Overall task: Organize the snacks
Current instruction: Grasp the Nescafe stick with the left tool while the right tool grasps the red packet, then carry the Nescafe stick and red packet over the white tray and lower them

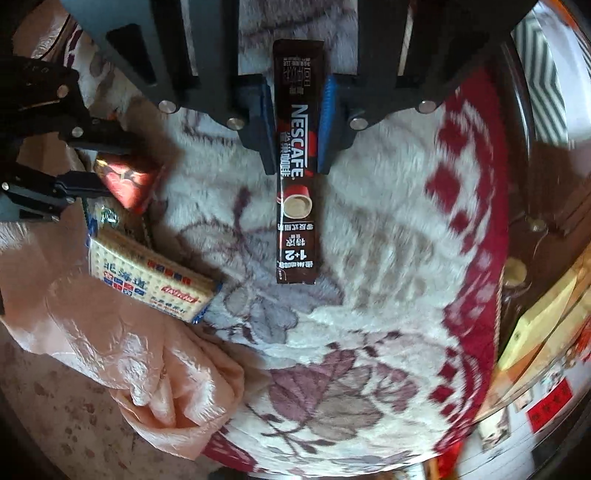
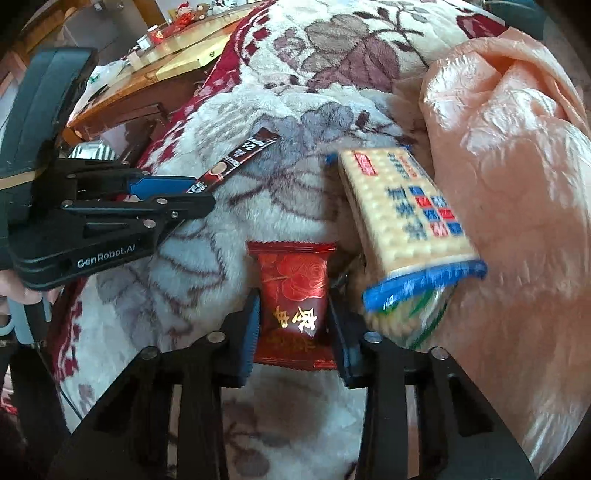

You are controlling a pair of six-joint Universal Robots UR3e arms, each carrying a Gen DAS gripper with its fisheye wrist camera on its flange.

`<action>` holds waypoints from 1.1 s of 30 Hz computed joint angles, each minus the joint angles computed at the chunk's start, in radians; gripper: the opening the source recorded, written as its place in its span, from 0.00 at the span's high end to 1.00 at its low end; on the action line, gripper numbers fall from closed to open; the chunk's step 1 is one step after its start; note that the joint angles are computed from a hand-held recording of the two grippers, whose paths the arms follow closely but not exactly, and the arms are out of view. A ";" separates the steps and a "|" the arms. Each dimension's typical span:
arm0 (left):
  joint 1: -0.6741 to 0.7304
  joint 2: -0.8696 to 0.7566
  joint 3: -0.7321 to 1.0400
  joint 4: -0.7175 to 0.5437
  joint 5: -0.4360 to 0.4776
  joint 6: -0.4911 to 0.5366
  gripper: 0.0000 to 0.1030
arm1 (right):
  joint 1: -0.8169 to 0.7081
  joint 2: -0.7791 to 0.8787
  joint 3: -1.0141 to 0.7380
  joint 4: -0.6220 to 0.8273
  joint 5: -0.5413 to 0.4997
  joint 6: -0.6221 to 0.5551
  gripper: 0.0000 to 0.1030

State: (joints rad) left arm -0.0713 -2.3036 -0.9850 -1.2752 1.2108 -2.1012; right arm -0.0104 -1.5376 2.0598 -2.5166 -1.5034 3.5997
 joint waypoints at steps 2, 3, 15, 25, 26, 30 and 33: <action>0.029 0.029 -0.034 -0.011 -0.021 -0.017 0.79 | 0.021 -0.028 0.014 0.009 -0.013 0.010 0.69; 0.043 0.049 -0.060 -0.009 -0.032 -0.022 0.79 | 0.028 -0.039 0.021 0.012 -0.012 0.015 0.69; 0.235 0.389 -0.534 0.213 -0.091 -0.027 0.79 | 0.198 -0.053 -0.057 0.028 -0.057 0.112 0.69; 0.405 0.568 -0.724 0.273 -0.153 0.020 0.79 | 0.321 0.069 -0.239 0.055 -0.112 0.162 0.69; 0.419 0.579 -0.733 0.279 -0.157 0.021 0.79 | 0.327 0.081 -0.256 0.056 -0.113 0.161 0.69; 0.464 0.609 -0.759 0.306 -0.171 0.030 0.79 | 0.364 0.142 -0.360 0.093 -0.124 0.153 0.69; 0.496 0.617 -0.760 0.315 -0.180 0.030 0.79 | 0.383 0.176 -0.419 0.109 -0.125 0.151 0.69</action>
